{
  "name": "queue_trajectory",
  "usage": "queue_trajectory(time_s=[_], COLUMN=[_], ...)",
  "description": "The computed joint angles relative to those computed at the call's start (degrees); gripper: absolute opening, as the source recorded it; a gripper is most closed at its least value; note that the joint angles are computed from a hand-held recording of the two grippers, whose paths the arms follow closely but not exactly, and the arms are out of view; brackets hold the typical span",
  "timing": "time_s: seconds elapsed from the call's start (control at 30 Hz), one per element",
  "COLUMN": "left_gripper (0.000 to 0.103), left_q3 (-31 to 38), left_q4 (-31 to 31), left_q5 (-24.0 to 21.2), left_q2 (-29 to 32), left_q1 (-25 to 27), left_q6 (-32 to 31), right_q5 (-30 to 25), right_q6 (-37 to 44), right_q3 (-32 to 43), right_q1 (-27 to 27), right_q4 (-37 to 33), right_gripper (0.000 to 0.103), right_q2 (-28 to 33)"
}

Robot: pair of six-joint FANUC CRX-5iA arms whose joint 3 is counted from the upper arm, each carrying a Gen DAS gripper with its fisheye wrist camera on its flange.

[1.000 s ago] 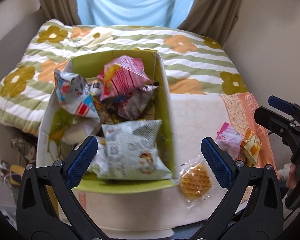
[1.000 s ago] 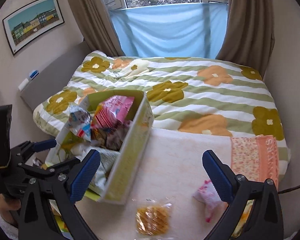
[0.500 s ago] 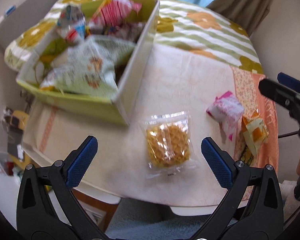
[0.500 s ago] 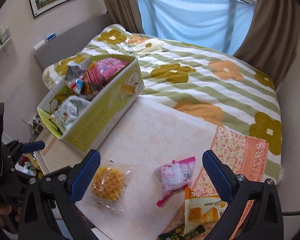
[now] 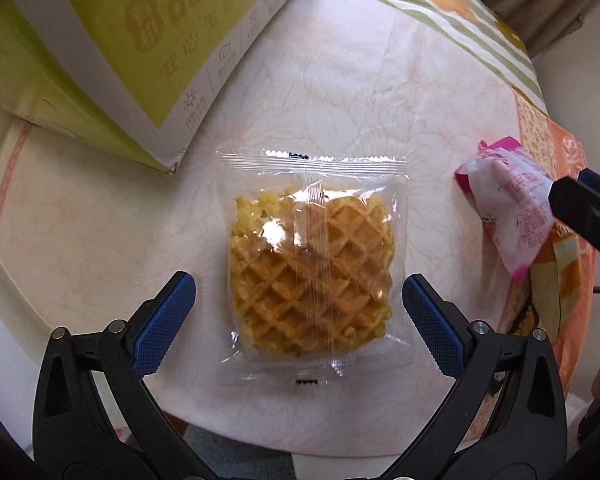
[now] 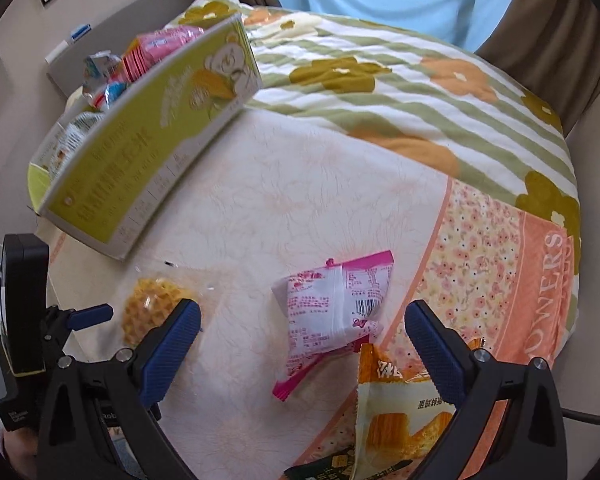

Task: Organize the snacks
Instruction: 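Close left gripper on waffle pack while right gripper closes on pink-white bag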

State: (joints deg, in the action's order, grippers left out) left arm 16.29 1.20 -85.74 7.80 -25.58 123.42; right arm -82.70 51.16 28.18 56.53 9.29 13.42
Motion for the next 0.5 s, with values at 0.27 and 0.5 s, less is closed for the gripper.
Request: queue_trajectory(time_s=[0.27,0.5], left_gripper=[0.102,0.099], left_q3=[3.6,5.3], left_q4=[-1.8,-4.1], left_q5=[-2.6,-4.0], left_q2=[3.6,4.5], left_q1=[-1.7,-3.4], left_q6=[0.1,-3.6], right_q5=[-0.1,-0.7], right_q6=[2.7,4.2], right_q3=[0.1,0.5], right_q1=[-1.4,-2.3], right_q4=[-2.3,-3.2], right_gripper=[0.102,0.102], right_q2=[1.6,2.3])
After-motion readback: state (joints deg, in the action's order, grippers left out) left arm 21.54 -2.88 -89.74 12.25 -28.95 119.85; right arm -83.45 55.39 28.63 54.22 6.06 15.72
